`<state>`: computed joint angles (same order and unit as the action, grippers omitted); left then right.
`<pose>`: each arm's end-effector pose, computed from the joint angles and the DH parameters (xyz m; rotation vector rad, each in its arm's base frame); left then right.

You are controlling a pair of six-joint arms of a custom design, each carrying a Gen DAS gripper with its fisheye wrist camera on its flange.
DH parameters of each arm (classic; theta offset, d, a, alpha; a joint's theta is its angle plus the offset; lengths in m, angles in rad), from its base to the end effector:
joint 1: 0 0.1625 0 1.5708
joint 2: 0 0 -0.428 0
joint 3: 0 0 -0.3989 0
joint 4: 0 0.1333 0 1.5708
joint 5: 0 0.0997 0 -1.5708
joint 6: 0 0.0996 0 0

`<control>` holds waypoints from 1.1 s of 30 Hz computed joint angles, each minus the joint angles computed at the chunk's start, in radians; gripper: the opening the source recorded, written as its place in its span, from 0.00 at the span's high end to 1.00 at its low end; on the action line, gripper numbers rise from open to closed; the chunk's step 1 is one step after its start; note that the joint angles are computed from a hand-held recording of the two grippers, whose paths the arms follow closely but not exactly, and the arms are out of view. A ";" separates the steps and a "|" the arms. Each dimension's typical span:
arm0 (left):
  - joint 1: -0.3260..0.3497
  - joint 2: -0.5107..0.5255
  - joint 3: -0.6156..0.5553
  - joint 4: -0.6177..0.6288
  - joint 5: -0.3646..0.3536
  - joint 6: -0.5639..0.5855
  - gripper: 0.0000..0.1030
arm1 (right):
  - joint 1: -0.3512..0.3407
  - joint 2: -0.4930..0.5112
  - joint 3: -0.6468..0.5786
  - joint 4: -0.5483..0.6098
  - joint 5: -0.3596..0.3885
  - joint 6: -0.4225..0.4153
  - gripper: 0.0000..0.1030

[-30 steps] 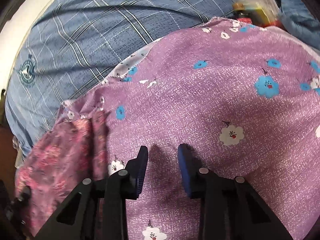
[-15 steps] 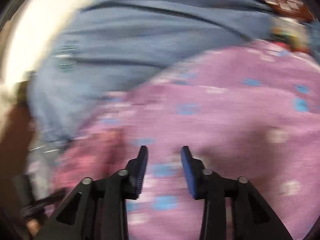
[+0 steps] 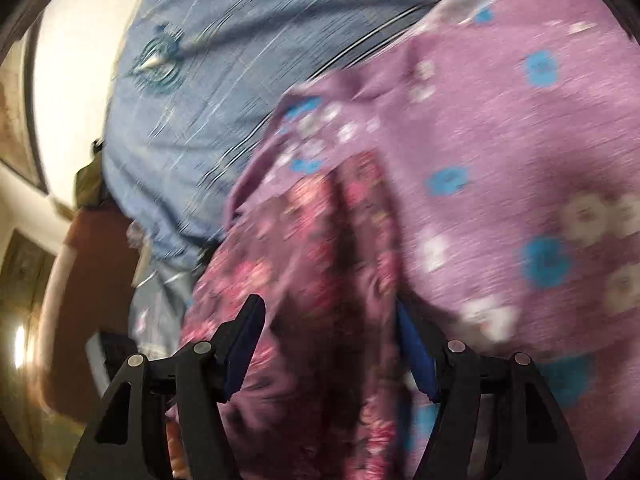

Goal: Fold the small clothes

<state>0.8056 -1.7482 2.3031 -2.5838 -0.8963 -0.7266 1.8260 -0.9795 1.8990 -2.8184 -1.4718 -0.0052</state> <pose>-0.1273 -0.4148 0.3479 -0.1705 2.7344 -1.1173 0.2917 -0.5509 0.1389 -0.4093 2.9387 -0.4690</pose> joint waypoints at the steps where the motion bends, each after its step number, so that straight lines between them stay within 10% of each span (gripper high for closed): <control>1: -0.003 0.010 -0.003 -0.004 0.011 0.007 0.49 | 0.009 0.002 -0.003 0.014 0.006 -0.013 0.34; 5: -0.016 0.038 -0.023 0.059 0.066 0.000 0.47 | 0.095 0.010 0.012 -0.024 -0.096 -0.197 0.34; 9: 0.005 0.050 -0.034 0.090 0.042 -0.032 0.37 | 0.108 0.052 -0.011 0.008 -0.197 -0.204 0.36; 15: -0.078 0.051 -0.011 0.040 0.148 0.034 0.71 | 0.153 0.039 0.036 -0.100 -0.253 -0.290 0.70; 25: -0.183 0.041 -0.014 -0.052 0.157 0.131 0.79 | 0.178 -0.019 0.075 -0.168 -0.220 -0.337 0.80; 33: -0.426 -0.019 -0.039 0.089 0.288 0.038 0.79 | 0.245 -0.199 0.152 -0.202 -0.187 -0.322 0.80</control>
<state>0.3796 -1.7672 2.2636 -2.4951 -0.6082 -0.6885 2.0706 -1.1780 2.0515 -3.0200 -1.6592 -0.3272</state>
